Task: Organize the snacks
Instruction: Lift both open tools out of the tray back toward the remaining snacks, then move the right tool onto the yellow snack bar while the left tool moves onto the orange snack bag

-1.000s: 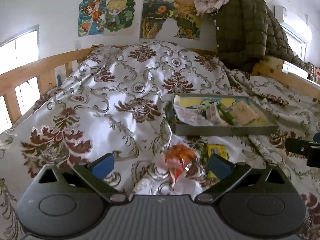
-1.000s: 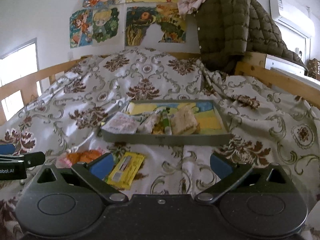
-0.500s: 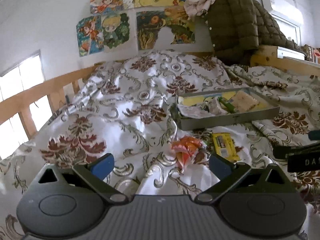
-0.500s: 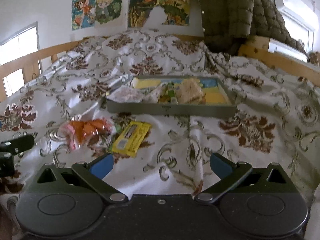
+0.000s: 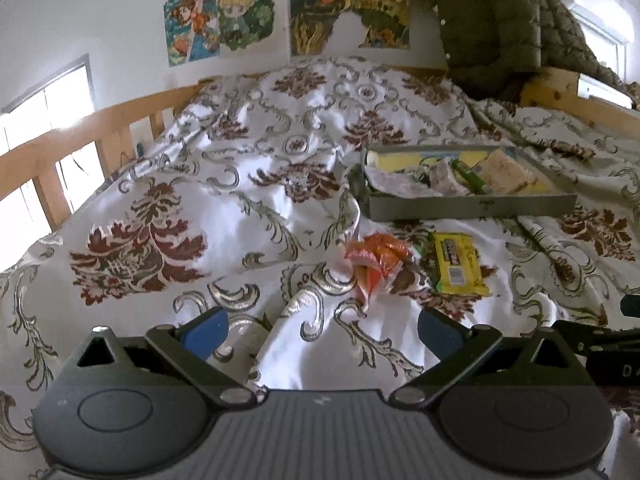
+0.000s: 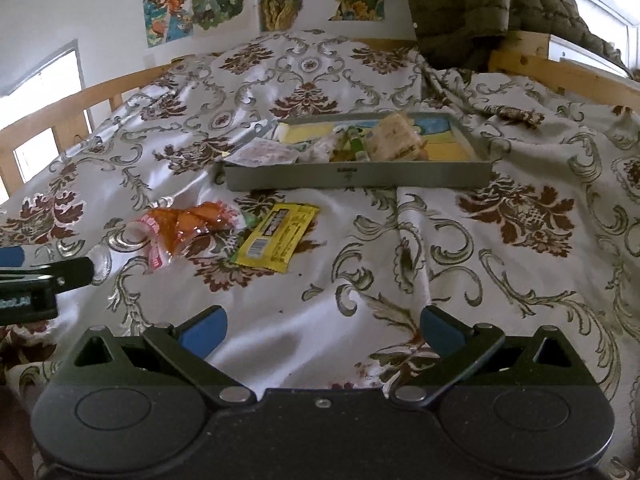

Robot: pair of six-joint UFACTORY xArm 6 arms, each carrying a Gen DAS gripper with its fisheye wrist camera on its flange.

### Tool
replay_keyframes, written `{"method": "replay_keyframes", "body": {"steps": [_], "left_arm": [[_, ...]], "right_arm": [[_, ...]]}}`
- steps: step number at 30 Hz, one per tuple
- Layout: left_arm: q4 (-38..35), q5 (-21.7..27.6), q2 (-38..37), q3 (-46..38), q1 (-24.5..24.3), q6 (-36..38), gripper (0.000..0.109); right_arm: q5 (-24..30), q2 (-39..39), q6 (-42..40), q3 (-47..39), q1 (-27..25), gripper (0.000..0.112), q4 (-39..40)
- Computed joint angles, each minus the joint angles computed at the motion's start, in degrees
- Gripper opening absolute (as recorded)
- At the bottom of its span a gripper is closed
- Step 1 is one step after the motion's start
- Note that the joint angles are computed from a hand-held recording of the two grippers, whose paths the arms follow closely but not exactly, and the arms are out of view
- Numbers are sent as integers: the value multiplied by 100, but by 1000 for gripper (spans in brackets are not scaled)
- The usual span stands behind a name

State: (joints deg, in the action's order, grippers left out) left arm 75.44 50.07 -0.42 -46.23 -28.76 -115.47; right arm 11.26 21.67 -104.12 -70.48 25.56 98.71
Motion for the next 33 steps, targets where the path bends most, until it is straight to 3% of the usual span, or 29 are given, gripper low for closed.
{"method": "replay_keyframes", "body": {"steps": [13, 27, 33], "left_arm": [[-480, 208, 218, -228, 50, 379, 103], [-819, 183, 376, -436, 350, 503, 103], [-392, -278, 357, -466, 758, 656, 103]], "right_arm": [[507, 119, 389, -128, -65, 102, -644], [788, 1004, 181, -1348, -7, 102, -1343], [871, 1454, 877, -1855, -10, 102, -1675]]}}
